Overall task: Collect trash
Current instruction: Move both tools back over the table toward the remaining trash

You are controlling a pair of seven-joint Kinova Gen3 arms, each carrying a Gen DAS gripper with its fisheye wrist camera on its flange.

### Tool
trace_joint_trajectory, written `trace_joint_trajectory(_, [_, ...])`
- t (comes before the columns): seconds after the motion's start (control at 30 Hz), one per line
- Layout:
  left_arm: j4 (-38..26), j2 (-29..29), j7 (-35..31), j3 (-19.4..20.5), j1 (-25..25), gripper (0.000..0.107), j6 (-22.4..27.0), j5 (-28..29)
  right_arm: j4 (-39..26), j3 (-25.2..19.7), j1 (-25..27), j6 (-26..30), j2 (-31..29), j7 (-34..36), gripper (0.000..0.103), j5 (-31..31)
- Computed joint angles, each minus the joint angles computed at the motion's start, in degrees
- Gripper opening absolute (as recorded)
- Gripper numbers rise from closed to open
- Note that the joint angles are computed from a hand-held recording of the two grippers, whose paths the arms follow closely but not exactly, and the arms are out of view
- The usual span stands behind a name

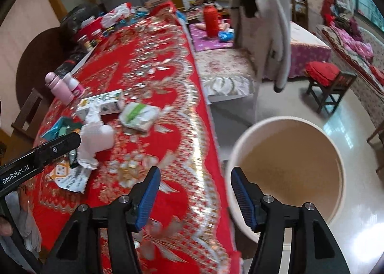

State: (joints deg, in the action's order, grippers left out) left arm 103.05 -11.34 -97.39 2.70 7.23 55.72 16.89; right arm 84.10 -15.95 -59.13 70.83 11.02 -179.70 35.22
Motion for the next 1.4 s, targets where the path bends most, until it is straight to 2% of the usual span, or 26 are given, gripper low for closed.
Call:
trace_joint_trajectory(0.23, [0.72, -0.71, -3.55, -5.19, -4.08, 0.046, 0.96, 0.73, -7.69, 1.63, -1.12, -0.86, 5.53, 7.21, 0.061, -0.64])
trace_joint_trajectory(0.43, [0.75, -0.14, -6.35, -8.14, -8.73, 0.046, 1.55, 0.03, -12.21, 4.17, -2.45, -1.81, 8.92, 11.52, 0.061, -2.64])
trace_joint_trajectory(0.63, [-0.16, 2.56, -10.68, -11.47, -14.17, 0.046, 1.02, -0.11, -15.81, 6.15, -3.64, -1.82, 11.52, 14.17, 0.062, -4.66])
trace_joint_trajectory(0.77, [-2.11, 6.3, -12.42, -12.78, -18.82, 0.046, -0.16, -1.16, -17.93, 7.29, -4.35, -1.59, 13.05, 14.96, 0.062, -5.7])
trace_joint_trajectory(0.97, [-4.81, 12.24, -12.72, -12.54, -24.5, 0.046, -3.29, -3.14, -21.22, 8.68, -5.1, -0.5, 15.32, 16.1, 0.062, -6.98])
trace_joint_trajectory(1.1, [-7.39, 16.14, -14.61, -11.69, -27.59, 0.046, -1.96, -1.63, -22.98, 9.46, -5.32, 0.2, 16.63, 16.43, 0.062, -7.92])
trace_joint_trajectory(1.3, [-9.92, 20.36, -15.28, -9.7, -29.14, 0.046, -2.03, -2.43, -25.25, 10.36, -5.29, 0.54, 18.33, 16.85, 0.063, -9.15])
trace_joint_trajectory(1.4, [-11.83, 22.66, -15.67, -8.73, -29.49, 0.046, 0.7, -3.11, -26.77, 10.68, -5.26, 0.96, 19.34, 17.8, 0.063, -9.75])
